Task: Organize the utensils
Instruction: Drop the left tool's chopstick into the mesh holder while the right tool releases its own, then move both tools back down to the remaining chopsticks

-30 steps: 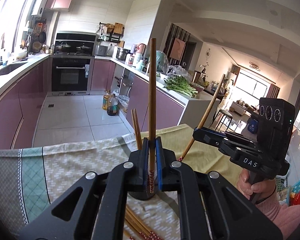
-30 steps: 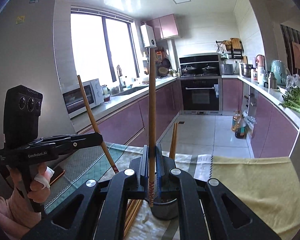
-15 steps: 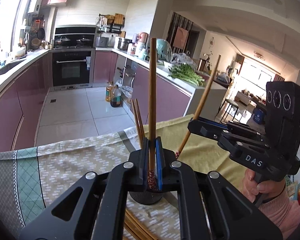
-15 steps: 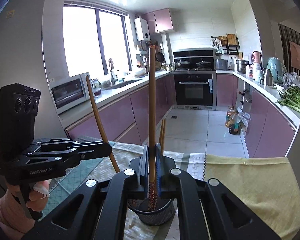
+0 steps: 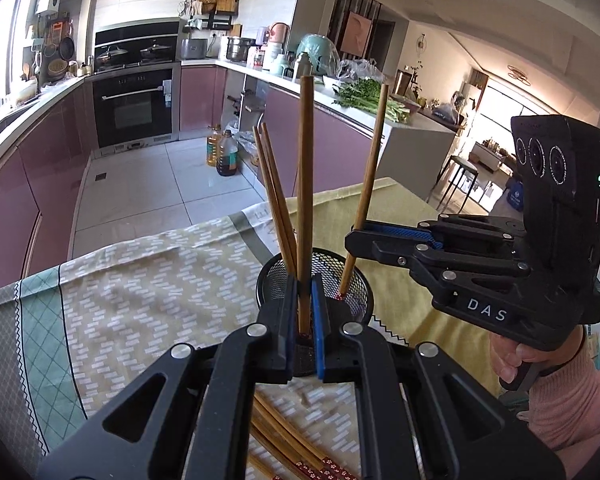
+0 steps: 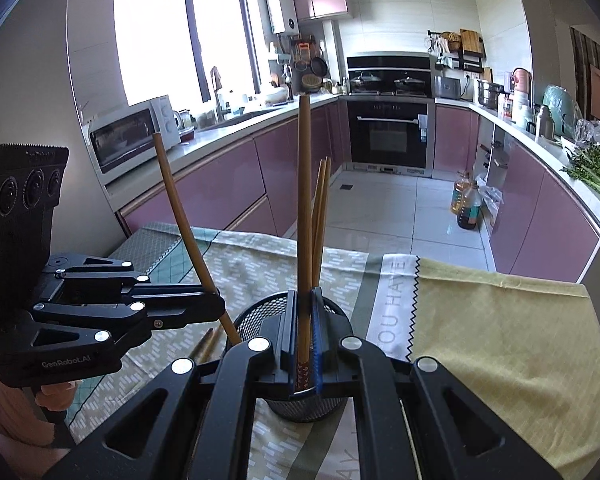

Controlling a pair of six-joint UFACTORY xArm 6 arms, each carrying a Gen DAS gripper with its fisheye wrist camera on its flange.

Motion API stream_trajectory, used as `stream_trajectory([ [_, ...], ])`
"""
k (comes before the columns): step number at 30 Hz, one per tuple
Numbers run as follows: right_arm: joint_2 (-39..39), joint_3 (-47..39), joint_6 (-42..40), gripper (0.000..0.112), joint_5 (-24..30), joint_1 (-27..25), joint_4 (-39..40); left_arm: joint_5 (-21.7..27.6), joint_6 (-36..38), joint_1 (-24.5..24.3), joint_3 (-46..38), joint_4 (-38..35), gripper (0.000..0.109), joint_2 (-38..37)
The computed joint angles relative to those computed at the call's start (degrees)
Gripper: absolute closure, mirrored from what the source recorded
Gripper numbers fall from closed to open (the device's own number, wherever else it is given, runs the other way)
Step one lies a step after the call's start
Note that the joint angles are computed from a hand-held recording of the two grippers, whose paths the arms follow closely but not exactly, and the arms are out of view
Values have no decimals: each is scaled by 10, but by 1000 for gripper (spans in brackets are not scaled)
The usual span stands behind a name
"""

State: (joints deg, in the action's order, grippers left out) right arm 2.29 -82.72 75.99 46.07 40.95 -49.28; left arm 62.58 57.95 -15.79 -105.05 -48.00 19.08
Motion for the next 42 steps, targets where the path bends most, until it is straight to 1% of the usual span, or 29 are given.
stream_trajectory([
  [4,7,0,-17,107,-10,-10,28,10,-12,-4,-17,13,101,15],
  [9,15,-2,-21,107,-17,-18,42,17,-31,-8,-44,22,101,33],
  [18,31,-17,-9,106,-14,-26,43,15,-53,-19,-73,39,101,58],
  [23,29,-12,6,105,-16,-27,38,16,-55,-18,-64,37,99,56],
  [27,17,3,32,104,-15,-19,13,-4,-34,-11,-24,20,99,32],
  [28,13,6,35,102,-15,-15,8,-12,-27,-8,-12,14,97,24],
  [29,9,10,39,100,-18,-12,1,-19,-17,-5,1,5,95,15],
  [30,3,15,44,95,-22,-6,-8,-27,-5,1,20,-7,93,2],
  [32,-5,21,47,92,-23,7,-26,-45,25,12,58,-30,83,-26],
  [33,-10,25,47,89,-27,15,-36,-62,45,19,86,-42,81,-46],
  [35,-16,32,46,82,-41,26,-45,-71,72,34,116,-60,77,-67],
  [37,-14,36,37,77,-54,39,-45,-77,87,47,142,-68,74,-86],
  [39,-7,39,28,77,-64,47,-31,-84,98,61,170,-63,72,-102],
  [42,8,42,20,76,-81,50,0,-97,91,72,200,-35,72,-110],
])
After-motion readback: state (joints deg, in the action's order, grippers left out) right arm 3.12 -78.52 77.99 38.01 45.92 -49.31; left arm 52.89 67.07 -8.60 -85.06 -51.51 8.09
